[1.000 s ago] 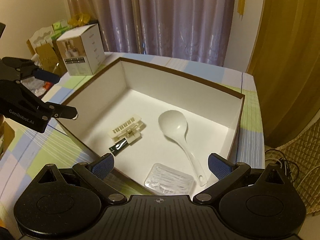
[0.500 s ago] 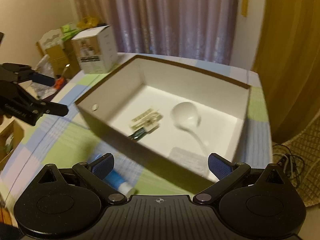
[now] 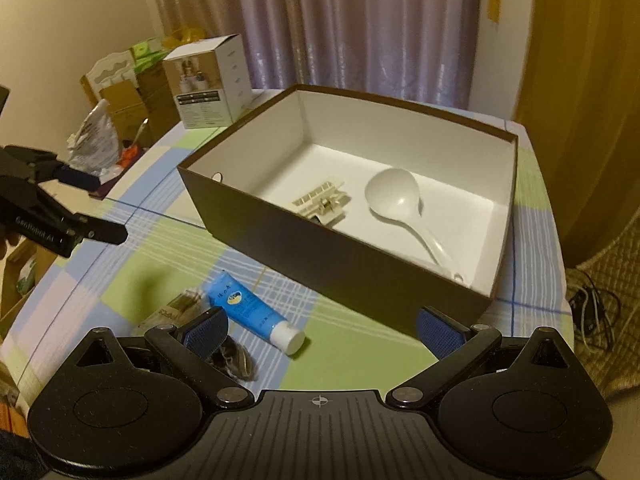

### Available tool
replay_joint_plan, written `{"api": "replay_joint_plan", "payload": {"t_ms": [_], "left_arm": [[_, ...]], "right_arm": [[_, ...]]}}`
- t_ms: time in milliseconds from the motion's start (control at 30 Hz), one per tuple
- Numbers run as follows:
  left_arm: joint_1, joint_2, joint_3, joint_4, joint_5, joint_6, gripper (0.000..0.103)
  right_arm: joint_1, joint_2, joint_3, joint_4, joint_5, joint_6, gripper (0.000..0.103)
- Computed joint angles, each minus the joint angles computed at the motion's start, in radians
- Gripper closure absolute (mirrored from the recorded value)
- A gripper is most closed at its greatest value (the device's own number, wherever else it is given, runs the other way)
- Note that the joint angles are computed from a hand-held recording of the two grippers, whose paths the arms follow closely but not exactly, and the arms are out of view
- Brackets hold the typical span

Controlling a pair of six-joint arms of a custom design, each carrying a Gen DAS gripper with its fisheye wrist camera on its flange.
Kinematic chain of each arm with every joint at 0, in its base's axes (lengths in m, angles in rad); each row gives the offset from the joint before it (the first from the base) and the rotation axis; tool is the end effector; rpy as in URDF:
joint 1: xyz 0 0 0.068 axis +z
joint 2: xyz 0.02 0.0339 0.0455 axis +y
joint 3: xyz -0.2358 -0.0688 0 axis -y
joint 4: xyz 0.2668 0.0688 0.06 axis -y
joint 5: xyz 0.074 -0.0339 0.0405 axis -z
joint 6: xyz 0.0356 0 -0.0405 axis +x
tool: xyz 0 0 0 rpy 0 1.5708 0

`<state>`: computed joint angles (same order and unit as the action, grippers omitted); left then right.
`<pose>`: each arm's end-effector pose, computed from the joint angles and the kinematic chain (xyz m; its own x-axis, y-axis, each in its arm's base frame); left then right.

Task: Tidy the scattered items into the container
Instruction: 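Withdraw both tools from the box toward the items on the table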

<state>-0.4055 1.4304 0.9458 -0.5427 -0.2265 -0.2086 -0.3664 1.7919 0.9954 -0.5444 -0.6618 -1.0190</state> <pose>0.2855 -0.1139 0.1828 -0.8270 0.1354 -0.5457 0.1088 0.9908 0.0809 0.3107 -0.0958 0.0954 -0.6059 -0.4871 -0.6290 -0.6945 0.7095 0.1196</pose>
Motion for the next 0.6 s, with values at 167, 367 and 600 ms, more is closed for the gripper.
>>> {"api": "replay_joint_plan", "payload": {"t_ms": [167,367,600], "left_arm": [[-0.036,0.002,-0.023,0.005,0.004,-0.040,0.003],[-0.057,0.006,-0.061,0.029,0.020,-0.086,0.003],[-0.084,-0.048,-0.200,0.056,0.081,-0.118,0.006]], "right_arm": [[-0.006,0.006,-0.036,0.019,0.030,0.009,0.000],[-0.019,0.033,-0.071,0.031,0.070,-0.015,0.000],[-0.051,0.085,-0.083,0.025,0.132,-0.051,0.000]]}}
